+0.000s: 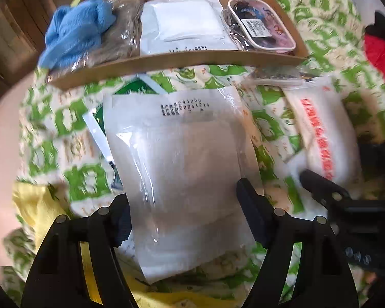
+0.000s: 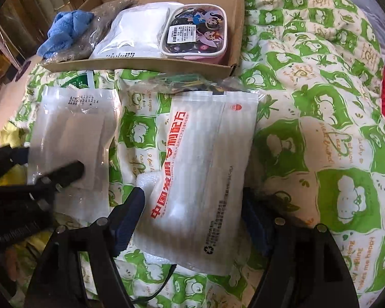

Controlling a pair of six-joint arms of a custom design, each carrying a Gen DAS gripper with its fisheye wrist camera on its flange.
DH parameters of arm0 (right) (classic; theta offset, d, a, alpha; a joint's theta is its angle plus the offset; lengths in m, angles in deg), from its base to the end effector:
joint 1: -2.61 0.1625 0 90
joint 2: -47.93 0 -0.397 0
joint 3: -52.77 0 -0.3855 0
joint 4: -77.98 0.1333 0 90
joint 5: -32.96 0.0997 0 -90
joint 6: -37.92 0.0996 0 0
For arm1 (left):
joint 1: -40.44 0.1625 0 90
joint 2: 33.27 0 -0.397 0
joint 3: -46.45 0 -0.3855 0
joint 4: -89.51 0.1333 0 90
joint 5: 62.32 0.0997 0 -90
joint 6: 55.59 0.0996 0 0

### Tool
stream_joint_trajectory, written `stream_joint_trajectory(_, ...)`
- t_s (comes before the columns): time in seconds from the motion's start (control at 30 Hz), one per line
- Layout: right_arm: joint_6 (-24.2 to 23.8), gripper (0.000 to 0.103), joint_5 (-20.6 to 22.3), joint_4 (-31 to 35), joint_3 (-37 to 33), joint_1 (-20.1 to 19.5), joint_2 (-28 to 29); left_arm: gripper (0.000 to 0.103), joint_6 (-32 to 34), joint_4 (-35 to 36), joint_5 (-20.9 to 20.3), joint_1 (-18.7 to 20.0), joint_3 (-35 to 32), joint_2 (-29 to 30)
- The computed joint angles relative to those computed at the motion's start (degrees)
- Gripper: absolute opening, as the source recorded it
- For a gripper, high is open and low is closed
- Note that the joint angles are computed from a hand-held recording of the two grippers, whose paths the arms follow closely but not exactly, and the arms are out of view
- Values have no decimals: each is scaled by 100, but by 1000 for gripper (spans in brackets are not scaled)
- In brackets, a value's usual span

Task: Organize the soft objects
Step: 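Grasp and lift clear white packet with left tool while right tool grips red-print packet, then carry clear packet with left tool while right tool carries red-print packet toward tray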

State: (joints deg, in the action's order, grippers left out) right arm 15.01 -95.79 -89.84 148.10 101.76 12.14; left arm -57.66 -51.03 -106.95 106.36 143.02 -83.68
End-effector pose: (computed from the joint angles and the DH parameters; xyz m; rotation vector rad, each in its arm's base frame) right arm 0.1713 -0.6171 0.0199 0.5368 -2.3643 0.2847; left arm -0.0685 -0.6537 0.1282 0.4149 2.3320 -0.3122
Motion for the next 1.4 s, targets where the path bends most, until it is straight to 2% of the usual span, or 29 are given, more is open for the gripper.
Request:
stream_joint_trajectory(0.1,56,75,42,8,24,-21,-29,82,4,2,106,10,-136,120)
stream_joint_trajectory(0.17,94,75,79,38,37,-28,-55,92,-10,-4,239,28,-270,272)
stream_joint_trajectory(0.27,-6,75,23,62,25,-41,-56,97,160,-117,343,49,-363,436)
stream_joint_trajectory(0.4,217,75,374,313,87,-113,-287,100,427,-413,489,-1,-404,698)
stream_joint_trajectory(0.5,399,75,609,472,82,-165,-417,103,336,-371,509,44,-366,710)
stream_joint_trajectory(0.73,321,75,400,371,62,-116,-294,102,495,-694,710,-12,-158,754)
stream_joint_trajectory(0.8,336,75,386,331,101,-101,-296,95,506,-737,603,-32,-56,663)
stream_joint_trajectory(0.83,342,75,383,300,113,-95,-282,84,562,-791,555,-54,0,587)
stream_joint_trajectory(0.87,345,75,385,292,128,-93,-296,65,607,-861,545,-60,57,510)
stream_joint_trajectory(0.9,347,75,377,278,149,-87,-316,54,654,-925,525,-53,78,450)
stream_joint_trajectory(0.93,332,75,375,280,154,-93,-345,36,630,-938,363,-27,106,338)
stream_joint_trajectory(0.97,330,75,359,249,179,-79,-356,25,423,-834,133,-31,168,181)
stream_joint_trajectory(1.0,311,75,339,224,186,-72,-357,21,306,-755,-50,20,167,75)
stream_joint_trajectory(1.07,275,75,291,213,189,-50,-364,19,-29,-571,-617,202,146,-155)
stream_joint_trajectory(1.17,162,75,147,79,172,38,-298,18,-223,-637,-1231,351,217,-390)
stream_joint_trajectory(1.3,-209,75,-151,-247,-3,141,-37,18,-116,-893,-1491,307,427,-610)
stream_joint_trajectory(1.37,-206,74,-305,-154,-154,130,114,18,-62,-944,-1540,289,489,-695)
stream_joint_trajectory(1.4,-148,72,-249,-61,-178,88,119,18,-32,-929,-1577,309,483,-736)
